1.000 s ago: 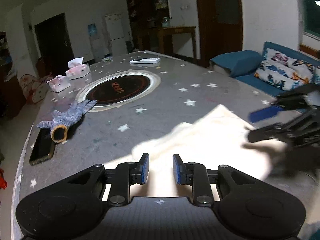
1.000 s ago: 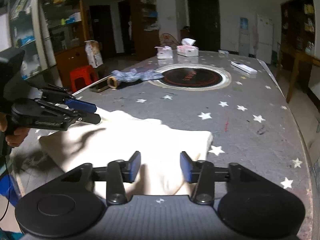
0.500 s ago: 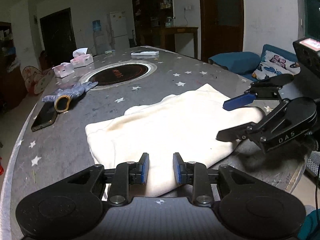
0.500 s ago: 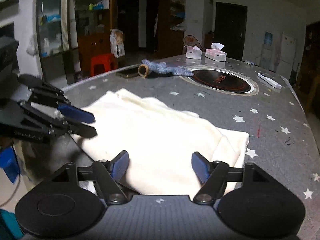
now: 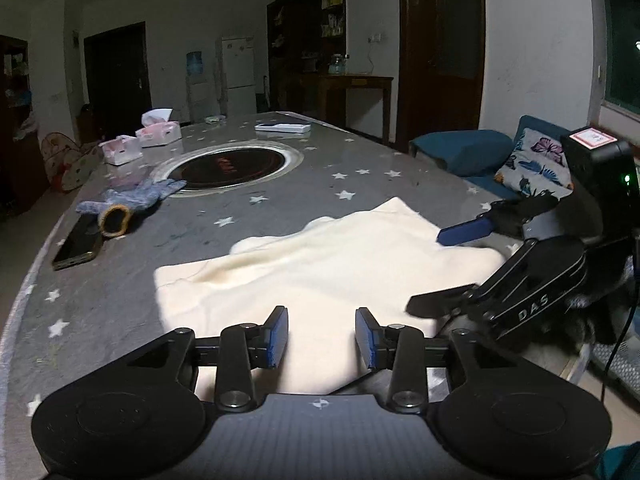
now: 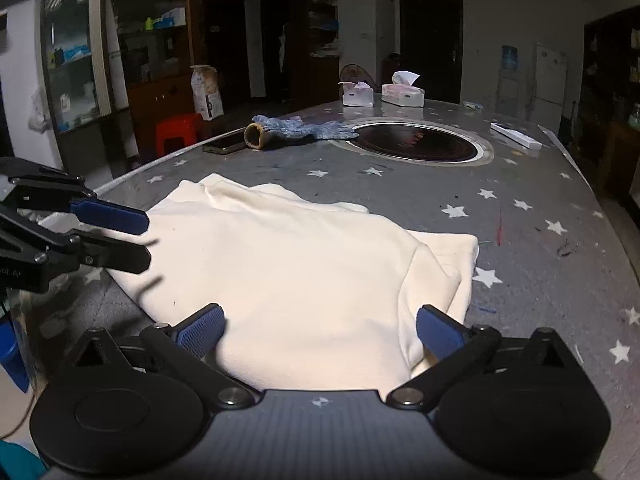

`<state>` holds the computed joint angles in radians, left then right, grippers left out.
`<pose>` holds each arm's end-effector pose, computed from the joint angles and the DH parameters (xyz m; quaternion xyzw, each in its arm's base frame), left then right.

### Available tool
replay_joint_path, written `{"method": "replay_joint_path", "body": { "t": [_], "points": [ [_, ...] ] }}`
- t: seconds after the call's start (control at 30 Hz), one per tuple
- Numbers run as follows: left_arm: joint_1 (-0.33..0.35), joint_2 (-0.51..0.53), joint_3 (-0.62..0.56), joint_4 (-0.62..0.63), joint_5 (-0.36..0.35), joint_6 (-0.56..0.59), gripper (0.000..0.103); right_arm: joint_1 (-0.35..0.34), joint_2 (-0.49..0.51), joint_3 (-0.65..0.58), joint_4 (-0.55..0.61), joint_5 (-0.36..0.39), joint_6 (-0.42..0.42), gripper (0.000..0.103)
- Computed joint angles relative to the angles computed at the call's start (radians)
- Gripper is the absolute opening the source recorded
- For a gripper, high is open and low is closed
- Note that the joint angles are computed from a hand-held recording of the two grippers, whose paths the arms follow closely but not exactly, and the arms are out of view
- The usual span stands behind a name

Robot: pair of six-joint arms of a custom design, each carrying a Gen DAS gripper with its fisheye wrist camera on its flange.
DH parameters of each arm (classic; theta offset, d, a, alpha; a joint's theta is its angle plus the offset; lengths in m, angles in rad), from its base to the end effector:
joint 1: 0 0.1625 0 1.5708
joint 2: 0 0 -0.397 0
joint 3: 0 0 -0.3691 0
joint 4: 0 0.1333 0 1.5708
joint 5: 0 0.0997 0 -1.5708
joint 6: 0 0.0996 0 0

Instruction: Fold clothes

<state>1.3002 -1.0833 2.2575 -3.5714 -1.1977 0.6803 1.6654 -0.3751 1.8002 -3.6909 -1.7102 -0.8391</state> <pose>0.0393 -0.4927 0.1833 0.3457 0.8342 -0.3518 0.2466 0.1721 -0.5489 -0.0692 0.4010 -0.8482 0.2926 0.1846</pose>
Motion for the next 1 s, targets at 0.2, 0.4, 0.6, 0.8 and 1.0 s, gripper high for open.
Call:
{"method": "replay_joint_path", "body": {
  "t": [0.2,0.4,0.6,0.8,1.0],
  "points": [
    [0.004,0.041,-0.028,0.020,0.003,-0.020,0.040,-0.008,-0.001,0.001,0.001,0.017,0.009,0.103],
    [0.024,0.044,-0.037,0.038,-0.012,-0.061,0.041,-0.008,0.002,-0.001,0.000,0.018,0.009,0.103],
    [0.010,0.036,-0.041,0.030,-0.005,-0.079,0.040,-0.008,0.004,-0.001,0.000,0.016,0.012,0.103],
    [0.017,0.060,-0.090,0.048,-0.014,-0.123,0.040,-0.009,0.004,-0.001,0.002,0.017,0.014,0.103],
    [0.047,0.079,-0.160,0.119,-0.013,-0.175,0.042,-0.009,0.003,-0.002,0.004,0.018,0.016,0.103]
  ]
}}
